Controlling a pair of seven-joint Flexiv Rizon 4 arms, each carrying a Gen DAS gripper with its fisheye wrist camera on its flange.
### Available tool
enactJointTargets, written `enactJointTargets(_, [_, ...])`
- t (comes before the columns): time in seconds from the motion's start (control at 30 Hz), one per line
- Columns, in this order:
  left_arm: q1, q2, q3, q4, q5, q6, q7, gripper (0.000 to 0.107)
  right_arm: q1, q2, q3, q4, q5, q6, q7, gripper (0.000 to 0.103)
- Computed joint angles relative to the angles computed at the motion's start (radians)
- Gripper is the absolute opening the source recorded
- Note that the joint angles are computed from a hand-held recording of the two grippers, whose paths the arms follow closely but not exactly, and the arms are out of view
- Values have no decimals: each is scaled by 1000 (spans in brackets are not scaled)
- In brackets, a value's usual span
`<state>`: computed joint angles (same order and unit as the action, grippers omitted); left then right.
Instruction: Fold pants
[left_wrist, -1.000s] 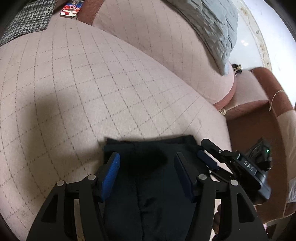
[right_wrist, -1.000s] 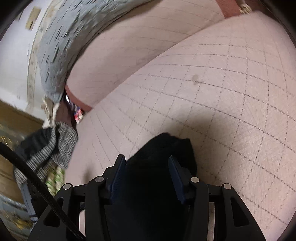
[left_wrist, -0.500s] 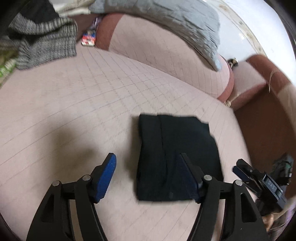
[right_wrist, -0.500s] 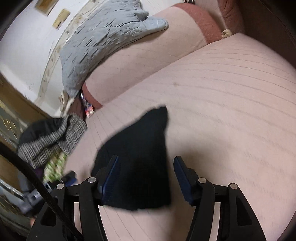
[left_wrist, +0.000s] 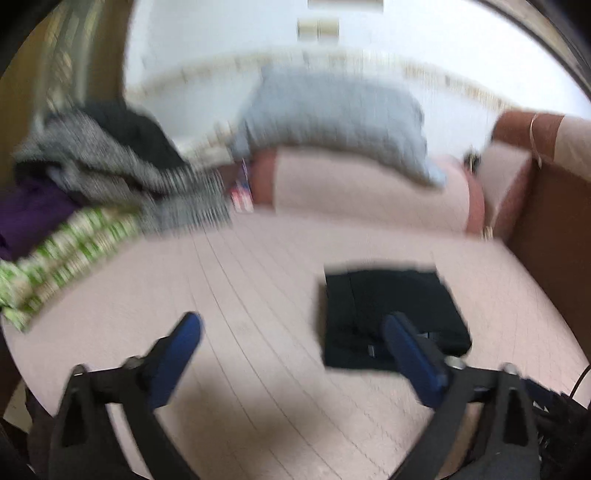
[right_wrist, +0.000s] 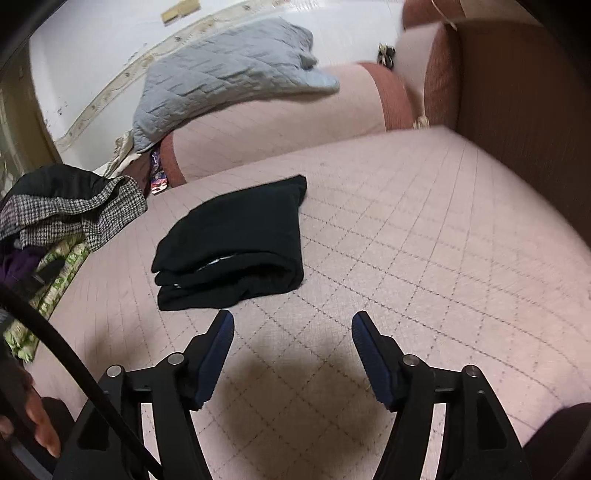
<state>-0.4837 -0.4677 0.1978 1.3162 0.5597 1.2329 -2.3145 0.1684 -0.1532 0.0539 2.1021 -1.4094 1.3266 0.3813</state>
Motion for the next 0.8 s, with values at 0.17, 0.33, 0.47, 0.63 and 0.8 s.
enactJointTargets(0.17, [-55,41,63,-9,131,59,-109,103,11,15,14,1,-27,-32,23,74])
enactJointTargets(0.33, [77,51,-115,58,-113,49,147,103,35,3,26,-10,17,-66,-29,78])
enactJointTargets(0.47, [33,27,-87,24,-131,-113,172,103,68,-11,38,-9,90,-123,-102,80])
enactJointTargets(0.63, [84,-4,-168,40,-269,-243,305,103,95,-34,33,-12,182,-126,-175,80])
enactJointTargets(0.8, [90,-21,-182,52,-334,-291,346,103,120,-45,25,-15,226,-158,-216,81])
